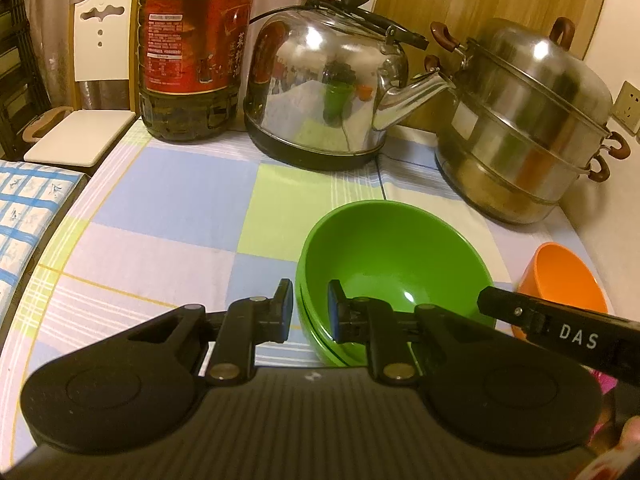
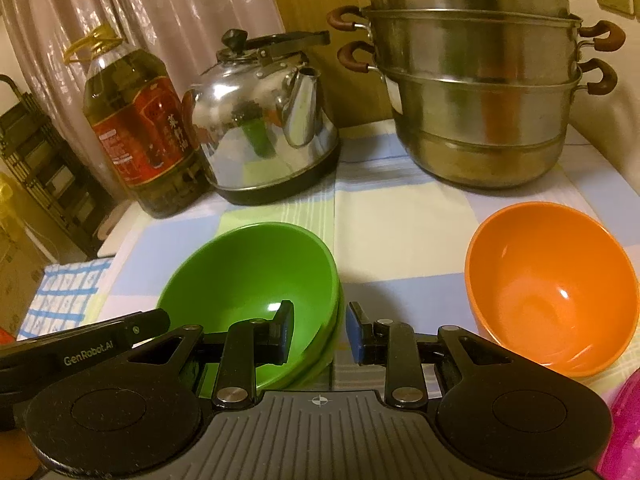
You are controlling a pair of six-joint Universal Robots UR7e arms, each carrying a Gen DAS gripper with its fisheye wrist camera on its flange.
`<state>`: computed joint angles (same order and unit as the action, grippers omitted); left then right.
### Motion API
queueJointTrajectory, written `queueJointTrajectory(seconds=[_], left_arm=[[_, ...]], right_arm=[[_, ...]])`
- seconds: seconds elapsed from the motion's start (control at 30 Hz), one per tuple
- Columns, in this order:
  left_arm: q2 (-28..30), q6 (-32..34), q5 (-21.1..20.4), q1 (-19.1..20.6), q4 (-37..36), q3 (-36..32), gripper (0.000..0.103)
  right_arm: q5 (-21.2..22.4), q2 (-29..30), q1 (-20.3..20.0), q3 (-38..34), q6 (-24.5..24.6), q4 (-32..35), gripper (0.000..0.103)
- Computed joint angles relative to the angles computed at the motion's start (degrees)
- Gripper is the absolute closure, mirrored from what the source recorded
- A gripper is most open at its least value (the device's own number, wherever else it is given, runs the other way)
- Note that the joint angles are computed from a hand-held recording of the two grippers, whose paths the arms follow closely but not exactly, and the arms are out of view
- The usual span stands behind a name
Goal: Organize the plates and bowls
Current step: 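Carry the green bowl over the other green bowl and lower it inside, then open both grippers to release the green bowl and withdraw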
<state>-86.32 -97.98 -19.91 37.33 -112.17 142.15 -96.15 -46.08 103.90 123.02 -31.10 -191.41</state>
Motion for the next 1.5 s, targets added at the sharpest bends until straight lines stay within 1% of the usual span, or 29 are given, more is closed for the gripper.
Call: queueJointTrajectory(seconds=[0.2, 0.33, 0.43, 0.63, 0.77, 0.97, 1.1, 1.17, 1.27, 1.5], left_arm=[[-0.15, -2.82, -0.28, -2.28, 5.04, -1.0, 0.088], [0.32, -2.49, -0.59, -4.21, 5.91, -1.91, 0.088], [1.31, -4.48, -1.08, -6.16, 8.76, -3.2, 0.088], [5.31, -6.73, -4.61, -10.67, 7.75, -4.28, 0.088], [8.51, -8.1, -7.03, -13.99, 5.67, -4.74, 0.088], [12.88, -11.87, -10.58, -18.92, 3.96, -5.43, 0.086], [15.28, -13.78, -12.46, -21.2, 2.88, -6.25, 0.084], [16.25, -14.21, -13.01, -21.99, 2.6, -6.78, 0.082], [17.77, -14.75, -13.94, -23.1, 1.66, -7.46, 0.08], [21.0, -13.0, -15.05, -23.98, -0.56, -9.42, 0.078]], right_arm=[[0.37, -2.21, -0.39, 2.05, 0.38, -0.96, 0.074], [-0.57, -4.35, -0.49, 4.24, 1.16, -2.6, 0.074], [-1.22, -6.42, -0.49, 6.27, 1.47, -3.59, 0.074], [-3.08, -12.2, -1.36, 12.19, 0.98, -5.73, 0.074], [-4.51, -17.06, -3.03, 16.06, 1.29, -5.92, 0.074], [-5.34, -26.24, -5.91, 20.02, 0.33, -3.34, 0.073], [-5.94, -31.41, -7.38, 21.09, 0.05, -0.58, 0.071], [-5.76, -34.35, -8.16, 21.69, -0.29, 1.31, 0.067], [-5.95, -37.62, -8.76, 22.18, -0.79, 3.27, 0.064], [-6.15, -42.42, -10.82, 23.07, -1.7, 6.34, 0.063]])
